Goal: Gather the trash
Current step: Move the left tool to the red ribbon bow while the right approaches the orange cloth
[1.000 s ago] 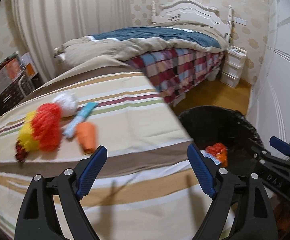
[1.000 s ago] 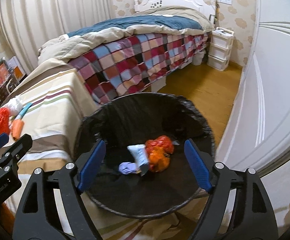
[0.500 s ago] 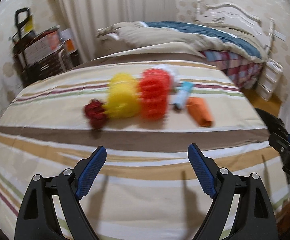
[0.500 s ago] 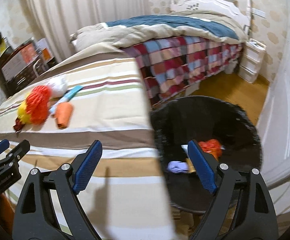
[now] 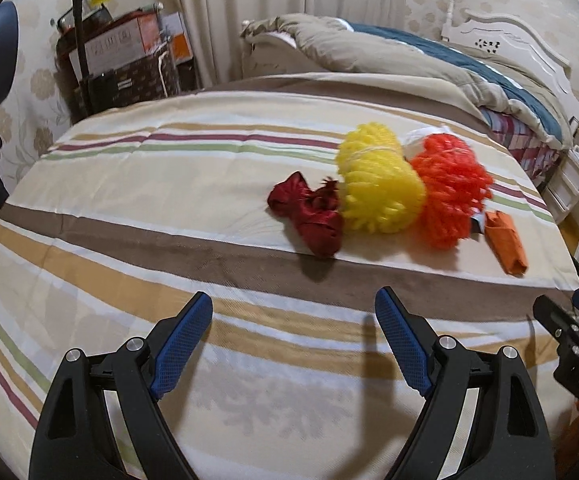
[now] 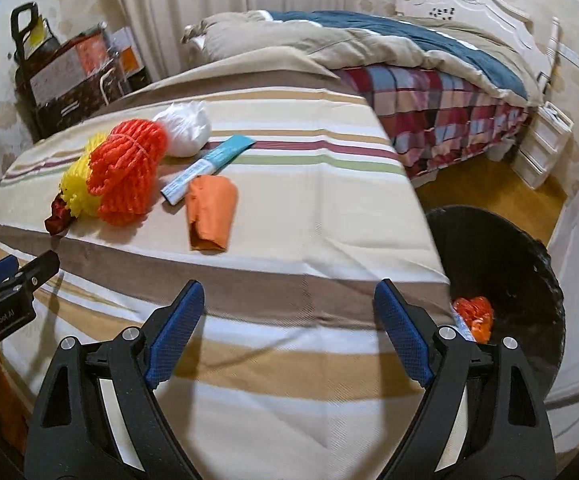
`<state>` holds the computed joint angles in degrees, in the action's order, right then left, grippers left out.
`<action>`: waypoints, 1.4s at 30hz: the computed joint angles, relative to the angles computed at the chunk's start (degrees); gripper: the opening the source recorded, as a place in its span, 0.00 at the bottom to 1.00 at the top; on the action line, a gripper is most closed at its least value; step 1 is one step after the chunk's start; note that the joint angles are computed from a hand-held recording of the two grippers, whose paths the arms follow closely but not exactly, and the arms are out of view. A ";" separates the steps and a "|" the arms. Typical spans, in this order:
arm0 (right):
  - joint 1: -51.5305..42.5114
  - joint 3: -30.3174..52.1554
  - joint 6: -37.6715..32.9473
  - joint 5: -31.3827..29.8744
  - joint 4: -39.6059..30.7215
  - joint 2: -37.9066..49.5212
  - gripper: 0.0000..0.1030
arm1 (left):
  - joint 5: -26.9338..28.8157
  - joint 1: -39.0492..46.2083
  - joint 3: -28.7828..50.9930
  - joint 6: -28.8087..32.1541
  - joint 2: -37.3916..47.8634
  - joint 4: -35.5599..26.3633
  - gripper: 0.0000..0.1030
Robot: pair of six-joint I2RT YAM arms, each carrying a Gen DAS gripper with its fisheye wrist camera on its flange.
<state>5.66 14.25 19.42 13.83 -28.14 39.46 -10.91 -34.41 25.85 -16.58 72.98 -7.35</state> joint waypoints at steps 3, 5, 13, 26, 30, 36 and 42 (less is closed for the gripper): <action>1.53 1.10 0.67 0.45 3.09 5.19 0.84 | 1.06 2.02 1.07 1.18 1.81 0.40 0.81; 2.13 1.57 0.97 0.43 5.02 7.76 0.84 | 1.35 3.26 1.55 2.19 2.75 1.04 0.81; 2.42 3.74 1.44 -0.09 9.32 15.03 0.87 | 1.79 5.75 5.30 4.25 7.96 2.10 0.81; 2.83 4.57 1.56 0.33 10.36 17.18 0.88 | 5.55 8.44 4.81 5.68 7.04 2.72 0.81; 2.79 4.73 1.48 0.37 10.56 17.59 0.88 | 6.10 8.78 5.66 5.65 7.92 3.45 0.81; 2.49 5.20 1.25 0.27 11.19 18.76 0.88 | 7.24 8.99 4.56 6.00 5.38 2.87 0.81; 2.48 5.36 1.08 0.49 11.22 19.11 0.89 | 7.12 9.24 6.33 5.65 6.49 3.08 0.82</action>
